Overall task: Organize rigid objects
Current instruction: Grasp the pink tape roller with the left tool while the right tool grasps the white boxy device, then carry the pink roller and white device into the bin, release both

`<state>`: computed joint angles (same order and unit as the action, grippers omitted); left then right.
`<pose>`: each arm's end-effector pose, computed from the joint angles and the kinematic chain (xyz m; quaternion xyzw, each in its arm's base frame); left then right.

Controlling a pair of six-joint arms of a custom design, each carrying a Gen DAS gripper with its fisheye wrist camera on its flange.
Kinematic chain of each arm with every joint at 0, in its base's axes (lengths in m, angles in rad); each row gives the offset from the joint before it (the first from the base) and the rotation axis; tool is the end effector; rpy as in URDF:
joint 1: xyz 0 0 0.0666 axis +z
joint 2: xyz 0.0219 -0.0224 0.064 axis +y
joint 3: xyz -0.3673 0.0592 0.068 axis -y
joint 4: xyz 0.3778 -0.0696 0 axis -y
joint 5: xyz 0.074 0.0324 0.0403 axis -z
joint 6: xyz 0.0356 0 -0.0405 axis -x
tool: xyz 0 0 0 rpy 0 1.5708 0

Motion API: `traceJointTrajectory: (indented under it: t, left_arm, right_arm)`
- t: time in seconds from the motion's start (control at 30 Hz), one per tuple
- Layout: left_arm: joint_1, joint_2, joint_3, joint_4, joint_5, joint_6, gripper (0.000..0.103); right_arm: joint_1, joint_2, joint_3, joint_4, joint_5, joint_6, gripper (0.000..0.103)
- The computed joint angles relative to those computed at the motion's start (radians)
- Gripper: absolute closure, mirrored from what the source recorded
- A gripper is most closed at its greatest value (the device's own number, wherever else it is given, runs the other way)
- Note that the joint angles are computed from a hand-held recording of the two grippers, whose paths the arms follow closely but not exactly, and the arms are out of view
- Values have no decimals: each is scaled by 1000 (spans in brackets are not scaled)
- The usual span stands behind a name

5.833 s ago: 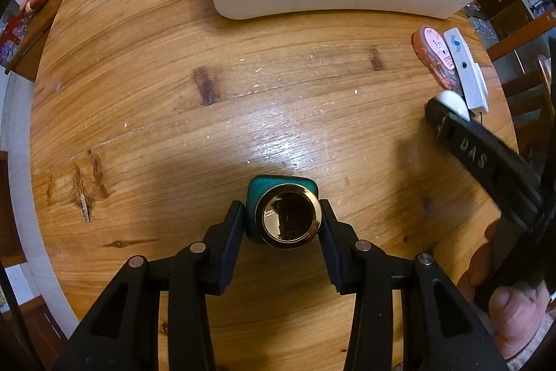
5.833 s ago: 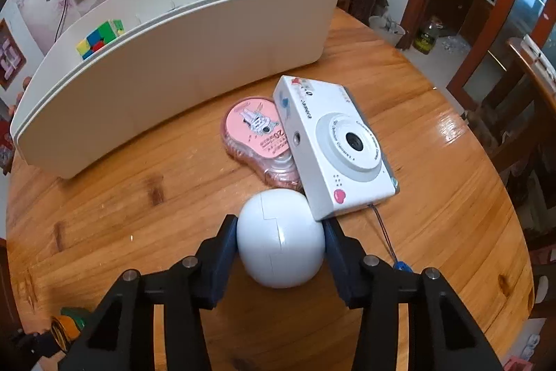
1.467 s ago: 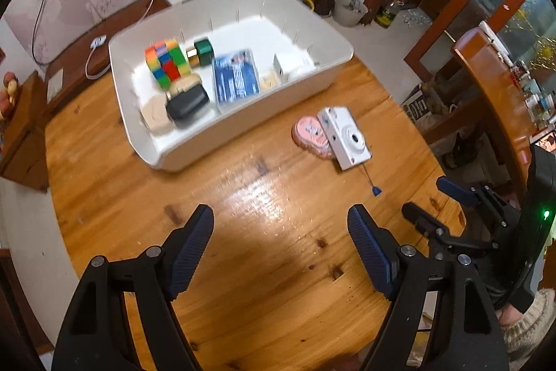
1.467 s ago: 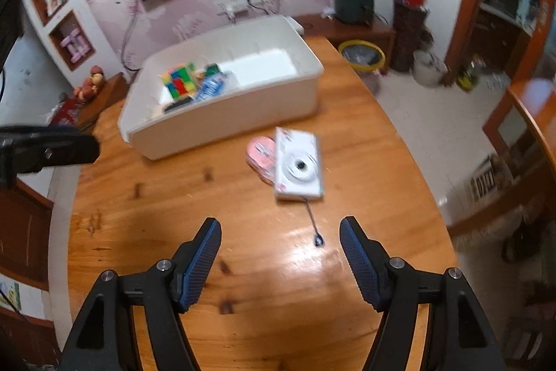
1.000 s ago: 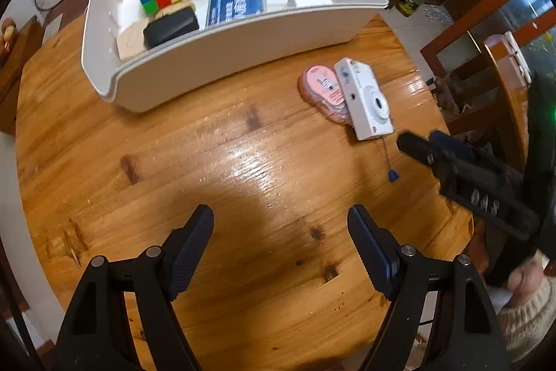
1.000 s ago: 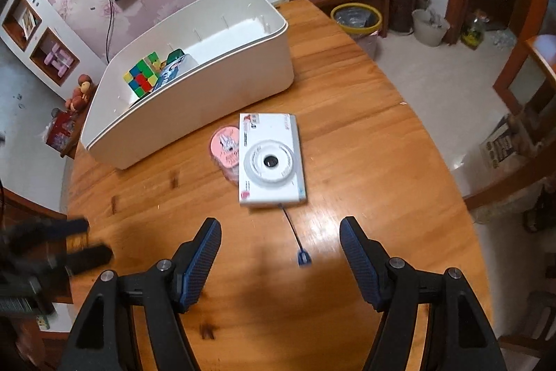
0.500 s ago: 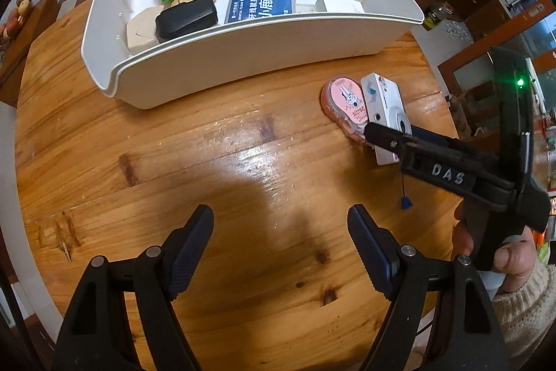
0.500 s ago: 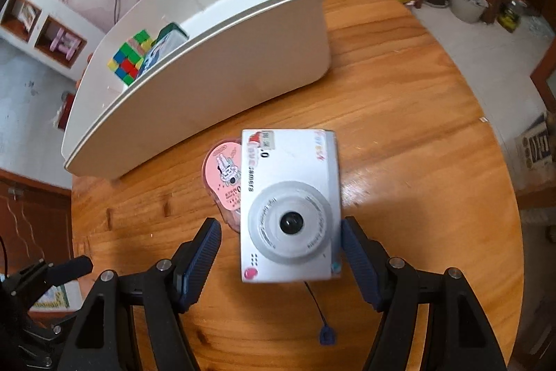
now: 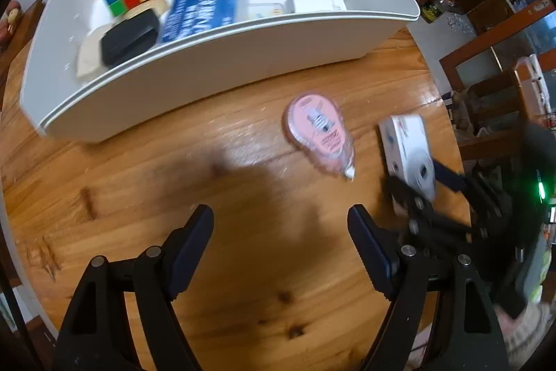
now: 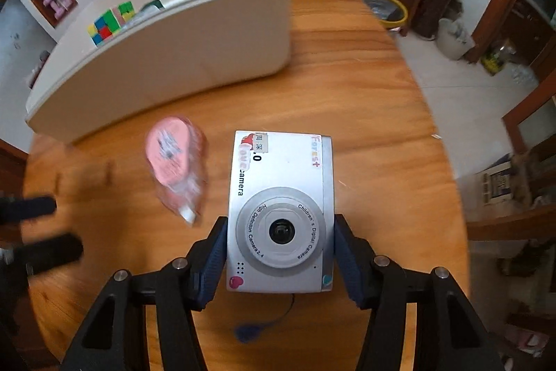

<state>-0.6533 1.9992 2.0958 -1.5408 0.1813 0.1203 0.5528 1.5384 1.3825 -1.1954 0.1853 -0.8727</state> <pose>0.4929 -0.3859 0.3647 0.2673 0.9573 -0.1074 0.0243 0.4077 0.2433 0.3348 0.1676 0.9755 0.0017 0.1426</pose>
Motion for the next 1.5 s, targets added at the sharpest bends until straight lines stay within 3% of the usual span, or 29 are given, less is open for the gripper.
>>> traceJointTrajectory:
  t: [0.4,0.63,0.7,0.8,0.97,1.23,1.5]
  left_arm:
    - [-78,182,212,-4,-173,155,21]
    - [-81,195,201,6,-212,200,22]
    - [-80,184,184,18,-213,207,29]
    - [-79,160,154,41,-214,184,47]
    - [-68,152,148,22,-219,128,48]
    - [-32,-6,-49,80,-234,61,48]
    - [4,-126,-91,72,-222,26,48]
  right_arm:
    - [18,-50,-54,-19,20,-20,45]
    - [10,-55,-62,-10,17,-1,45]
    - [13,-55,-62,-11,23,8,45]
    - [17,-54,-56,-13,23,8,45]
    - [18,-55,-56,-13,24,16,46]
    - [22,-62,-54,-22,5,12,46]
    - [60,-62,14,-40,25,24,46]
